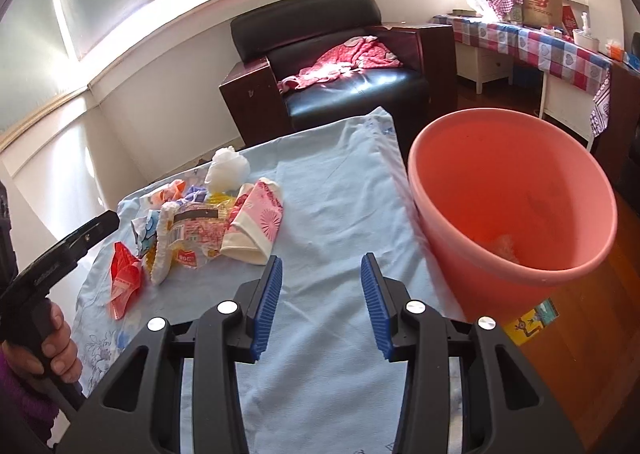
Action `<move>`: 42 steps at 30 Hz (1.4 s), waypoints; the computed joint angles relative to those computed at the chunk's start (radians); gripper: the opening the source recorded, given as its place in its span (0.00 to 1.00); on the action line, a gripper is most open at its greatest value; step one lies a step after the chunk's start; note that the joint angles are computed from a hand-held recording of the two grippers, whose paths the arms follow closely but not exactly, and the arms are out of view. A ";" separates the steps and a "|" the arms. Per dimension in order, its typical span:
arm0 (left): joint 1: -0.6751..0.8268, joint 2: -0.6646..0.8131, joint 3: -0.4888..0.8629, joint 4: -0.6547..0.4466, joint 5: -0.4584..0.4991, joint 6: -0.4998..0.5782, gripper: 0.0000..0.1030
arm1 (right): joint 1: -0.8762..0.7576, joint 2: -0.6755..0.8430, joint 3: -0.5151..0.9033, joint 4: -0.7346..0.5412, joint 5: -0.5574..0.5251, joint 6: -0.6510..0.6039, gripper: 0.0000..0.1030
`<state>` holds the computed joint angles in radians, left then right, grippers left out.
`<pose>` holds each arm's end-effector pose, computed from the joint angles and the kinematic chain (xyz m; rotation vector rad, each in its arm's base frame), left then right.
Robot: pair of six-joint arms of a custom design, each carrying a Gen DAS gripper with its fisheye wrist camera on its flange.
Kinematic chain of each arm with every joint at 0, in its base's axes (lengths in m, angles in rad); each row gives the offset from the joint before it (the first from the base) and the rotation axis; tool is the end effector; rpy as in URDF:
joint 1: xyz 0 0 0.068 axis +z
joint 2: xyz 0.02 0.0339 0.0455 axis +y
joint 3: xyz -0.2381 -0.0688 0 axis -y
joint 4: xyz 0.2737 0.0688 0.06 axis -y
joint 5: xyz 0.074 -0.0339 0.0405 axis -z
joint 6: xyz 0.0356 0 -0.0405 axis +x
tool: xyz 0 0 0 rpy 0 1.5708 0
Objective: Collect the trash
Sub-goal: 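Move both open tools back over the trash on the table, then grasp the pink-patterned paper cup with the right tool while the left tool grasps a crumpled wrapper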
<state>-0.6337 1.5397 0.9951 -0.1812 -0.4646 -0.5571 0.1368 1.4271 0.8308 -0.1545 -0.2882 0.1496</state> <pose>0.2971 -0.1985 0.1908 -0.1493 2.2038 -0.1236 0.3207 0.0544 0.1713 -0.1319 2.3277 0.4785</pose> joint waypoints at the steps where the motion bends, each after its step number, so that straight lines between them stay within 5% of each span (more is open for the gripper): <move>1: 0.015 0.002 -0.004 0.003 0.012 -0.005 0.57 | 0.008 0.008 0.004 0.001 0.002 -0.001 0.41; 14: 0.125 0.172 0.109 -0.041 0.116 -0.026 0.37 | 0.040 0.053 0.038 -0.013 0.003 -0.020 0.41; 18: 0.138 0.168 0.095 -0.030 0.163 -0.021 0.13 | 0.063 0.071 0.065 -0.015 -0.006 -0.026 0.41; 21: 0.131 0.148 0.076 -0.018 0.159 -0.014 0.07 | 0.083 0.091 0.093 -0.018 -0.013 -0.029 0.41; 42: 0.065 -0.079 -0.065 0.057 0.119 0.004 0.03 | 0.208 0.383 0.374 -0.061 0.124 -0.004 0.41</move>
<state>-0.5690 1.4610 0.9299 -0.1244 -0.3453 -0.5534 0.3445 1.8096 1.2052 -0.2160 -0.1639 0.1458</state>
